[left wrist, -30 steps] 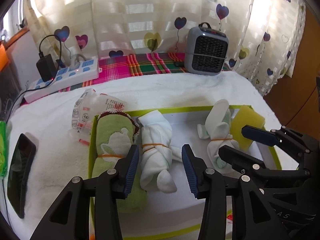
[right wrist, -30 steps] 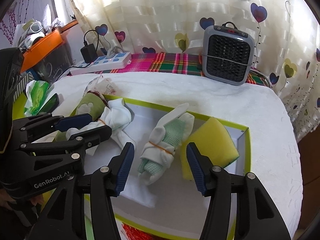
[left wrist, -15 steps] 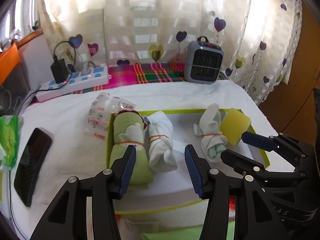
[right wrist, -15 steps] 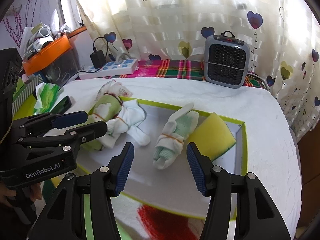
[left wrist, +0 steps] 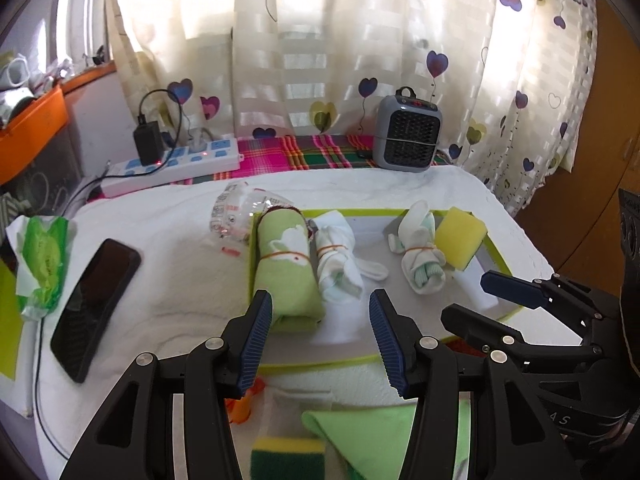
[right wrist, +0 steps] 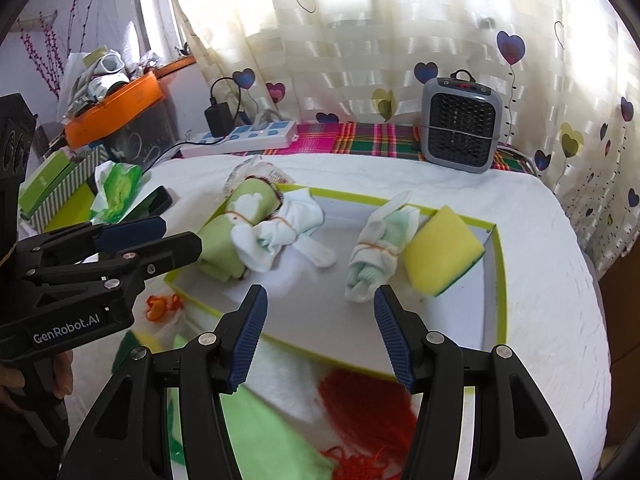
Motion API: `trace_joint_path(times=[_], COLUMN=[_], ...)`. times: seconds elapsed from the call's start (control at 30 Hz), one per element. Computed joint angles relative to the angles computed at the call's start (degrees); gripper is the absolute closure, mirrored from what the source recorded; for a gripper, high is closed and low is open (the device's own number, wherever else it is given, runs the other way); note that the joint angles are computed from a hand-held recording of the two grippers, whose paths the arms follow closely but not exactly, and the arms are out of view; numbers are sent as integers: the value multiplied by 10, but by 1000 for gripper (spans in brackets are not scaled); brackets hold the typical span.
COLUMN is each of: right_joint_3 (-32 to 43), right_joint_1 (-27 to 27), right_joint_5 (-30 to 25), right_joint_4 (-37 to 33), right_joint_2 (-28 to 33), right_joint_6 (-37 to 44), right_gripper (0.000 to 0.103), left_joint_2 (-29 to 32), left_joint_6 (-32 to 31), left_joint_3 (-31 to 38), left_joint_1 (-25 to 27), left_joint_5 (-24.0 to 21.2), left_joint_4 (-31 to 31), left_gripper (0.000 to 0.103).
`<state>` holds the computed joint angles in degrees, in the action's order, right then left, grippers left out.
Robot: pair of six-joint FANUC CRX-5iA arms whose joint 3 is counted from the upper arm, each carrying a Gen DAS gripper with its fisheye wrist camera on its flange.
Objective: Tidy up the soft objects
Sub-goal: 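Open both tools to release the bunnies and move back to the pile, then grasp the green scouring sponge with the left tool while the right tool grasps the light green cloth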
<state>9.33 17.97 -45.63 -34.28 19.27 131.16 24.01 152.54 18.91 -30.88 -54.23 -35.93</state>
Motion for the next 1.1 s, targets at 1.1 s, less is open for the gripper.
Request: trace_joint_path(times=[1.1], right_joint_3=[-94], right_joint_1=[-16], right_joint_5=[-60], right_joint_4=[-68], right_joint_2=[-45], right_joint_6=[99], right_gripper=[38], left_joint_2=[-108], left_joint_6=[61], left_joint_3=[-213], left_joint_1=[-1], left_joint_5=[135], left_joint_4=[53], left_gripper=[48])
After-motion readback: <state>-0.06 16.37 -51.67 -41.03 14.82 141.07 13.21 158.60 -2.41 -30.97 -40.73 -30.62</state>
